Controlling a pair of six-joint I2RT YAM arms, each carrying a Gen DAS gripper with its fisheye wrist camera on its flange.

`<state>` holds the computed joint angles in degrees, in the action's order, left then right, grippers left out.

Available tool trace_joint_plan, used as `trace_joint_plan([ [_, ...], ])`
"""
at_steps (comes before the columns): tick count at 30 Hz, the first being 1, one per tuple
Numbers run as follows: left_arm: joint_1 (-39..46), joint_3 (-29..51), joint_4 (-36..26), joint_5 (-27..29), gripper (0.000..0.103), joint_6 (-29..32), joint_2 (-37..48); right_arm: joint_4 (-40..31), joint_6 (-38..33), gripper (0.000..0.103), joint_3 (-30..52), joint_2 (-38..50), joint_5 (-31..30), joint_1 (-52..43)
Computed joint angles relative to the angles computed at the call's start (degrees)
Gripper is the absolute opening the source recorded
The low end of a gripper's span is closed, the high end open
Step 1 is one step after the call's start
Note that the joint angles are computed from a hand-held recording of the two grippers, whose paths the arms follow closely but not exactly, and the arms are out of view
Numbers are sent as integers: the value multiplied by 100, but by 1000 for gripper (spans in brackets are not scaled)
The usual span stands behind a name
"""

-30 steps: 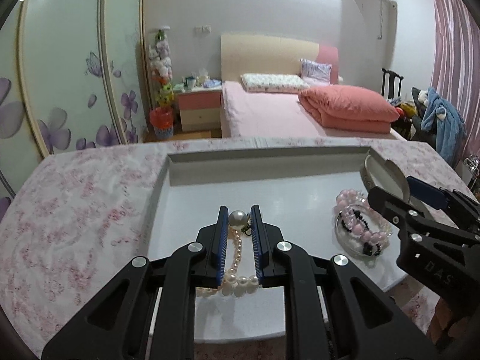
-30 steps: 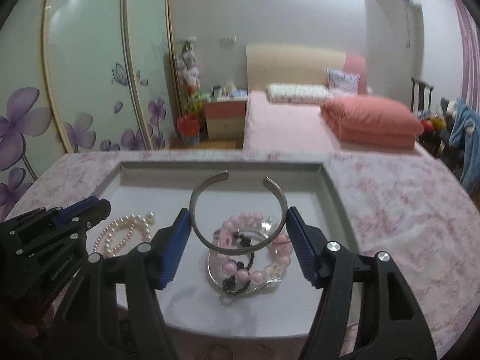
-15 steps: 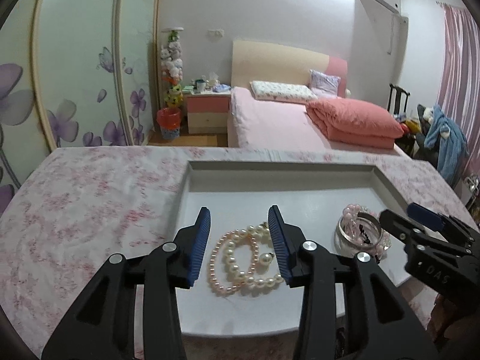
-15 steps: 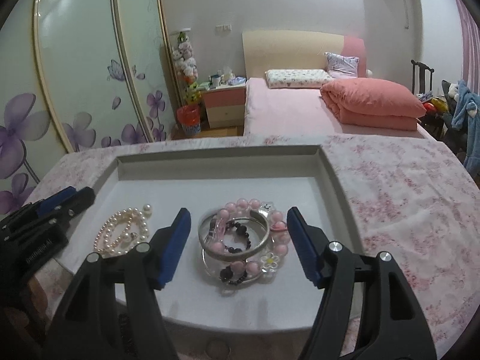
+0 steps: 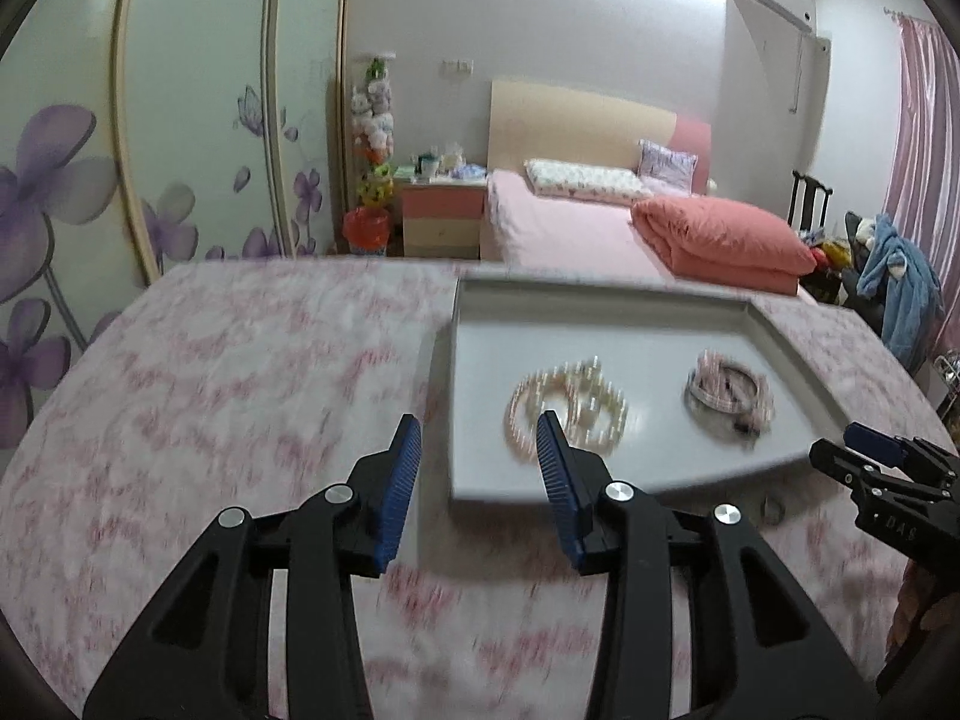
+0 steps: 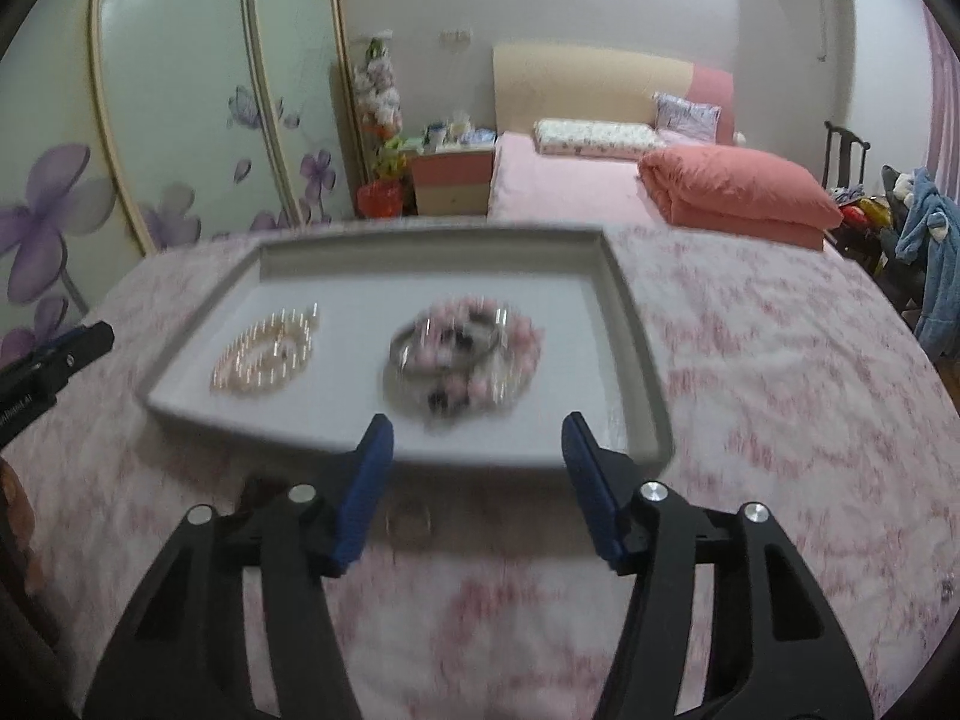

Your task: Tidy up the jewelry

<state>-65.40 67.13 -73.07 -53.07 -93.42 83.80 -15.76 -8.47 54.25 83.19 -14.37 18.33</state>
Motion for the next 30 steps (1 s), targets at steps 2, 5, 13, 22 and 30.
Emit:
trace_joint_plan([
  [2,-125,-207,93,129,47,-112,-101,-175,-136,48,-112,-16,-45,-21],
  [5,-311,-485,122,269,50,-382,-149,-296,-262,45,-219,-4,-32,32],
  [13,-432,-650,-3,352,56,-776,-183,-414,-240,41,-119,210,360,519],
  [22,-412,-488,309,446,56,-309,-13,-370,-248,22,-39,304,495,568],
  [30,-52,-110,1900,1049,56,1622,435,-447,-347,22,-224,79,383,-78],
])
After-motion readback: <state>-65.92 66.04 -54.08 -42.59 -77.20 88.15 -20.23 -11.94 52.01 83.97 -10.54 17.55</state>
